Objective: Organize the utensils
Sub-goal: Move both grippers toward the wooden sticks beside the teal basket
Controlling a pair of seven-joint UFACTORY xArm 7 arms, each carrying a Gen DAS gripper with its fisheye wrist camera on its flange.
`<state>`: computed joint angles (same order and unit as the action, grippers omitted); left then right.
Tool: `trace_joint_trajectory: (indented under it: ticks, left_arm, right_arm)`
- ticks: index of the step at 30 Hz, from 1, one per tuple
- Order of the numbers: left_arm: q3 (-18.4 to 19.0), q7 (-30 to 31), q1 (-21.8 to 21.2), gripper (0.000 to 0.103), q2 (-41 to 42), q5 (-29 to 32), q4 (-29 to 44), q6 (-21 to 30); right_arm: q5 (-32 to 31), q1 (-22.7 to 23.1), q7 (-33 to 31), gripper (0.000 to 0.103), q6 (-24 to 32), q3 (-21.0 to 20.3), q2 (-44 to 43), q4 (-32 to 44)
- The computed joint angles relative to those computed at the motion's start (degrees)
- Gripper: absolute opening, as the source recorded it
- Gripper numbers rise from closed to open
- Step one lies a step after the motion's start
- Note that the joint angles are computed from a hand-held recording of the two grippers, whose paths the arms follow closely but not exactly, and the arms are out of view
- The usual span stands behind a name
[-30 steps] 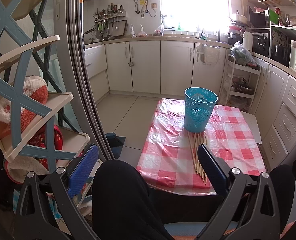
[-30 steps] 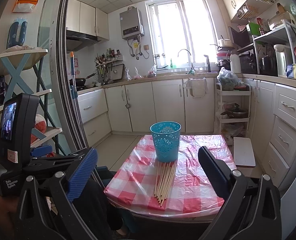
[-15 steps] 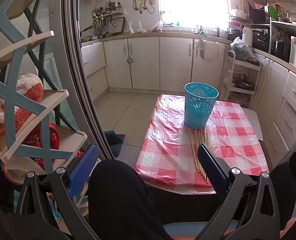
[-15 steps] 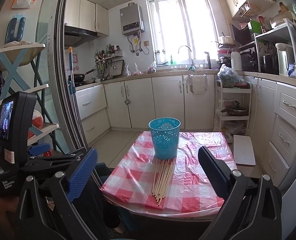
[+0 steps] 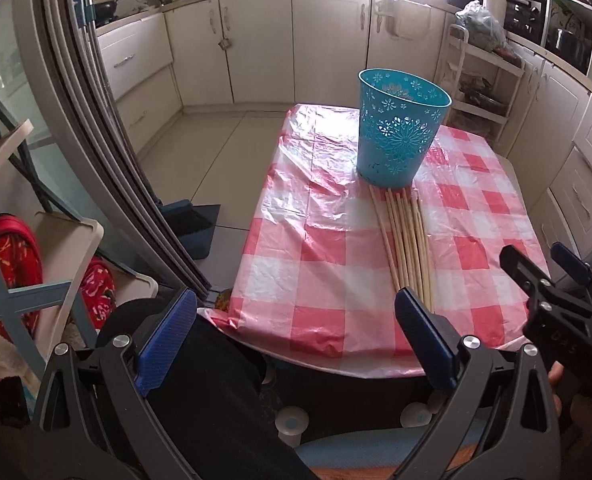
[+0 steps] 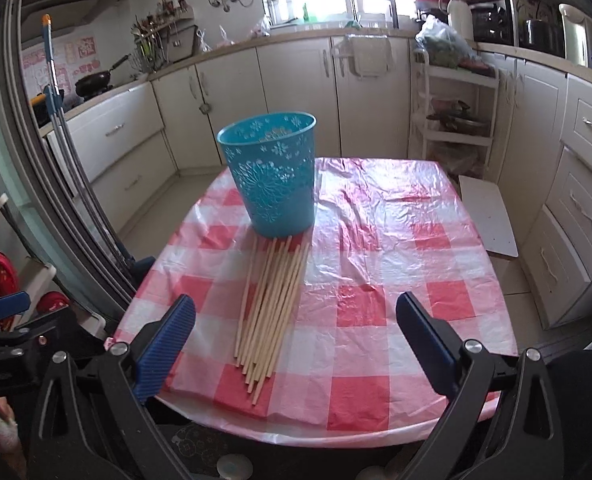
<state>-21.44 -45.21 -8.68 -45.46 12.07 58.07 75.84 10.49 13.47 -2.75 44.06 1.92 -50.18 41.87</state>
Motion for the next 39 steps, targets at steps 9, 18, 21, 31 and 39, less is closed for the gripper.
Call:
trace_joint_trajectory:
  ticks: [9, 18, 21, 31, 39]
  left_arm:
    - [3.13, 0.48, 0.55, 0.096, 6.75, 0.46, -2.2, -7.88]
    - [5.46, 0.74, -0.51, 0.096, 14.43, 0.35, -1.2, -12.74]
    - [5.85, 0.29, -0.84, 0.096, 16.3, 0.64, -0.72, -14.06]
    - [6.93, -2.2, -1.43, 0.096, 25.61, 2.66, 1.89, -19.04]
    - [8.43, -4.46, -3.12, 0.086, 33.65, 6.96, 5.73, -20.82]
  right_arm:
    - [4.19, 1.74, -0.37, 0.053, -3.52, -1.35, 19.92, 5.78]
    - [6.4, 1.01, -3.8, 0.037, -4.19, -0.47, 27.95, 10.56]
    - [6.88, 0.84, -4.76, 0.035, -5.44, -0.25, 28.98, 11.0]
    - [5.93, 0.11, -9.71, 0.018, -2.97, 0.3, 34.0, 16.47]
    - [11.01, -1.29, -20.0, 0.009, 4.3, -2.53, 34.11, 18.05]
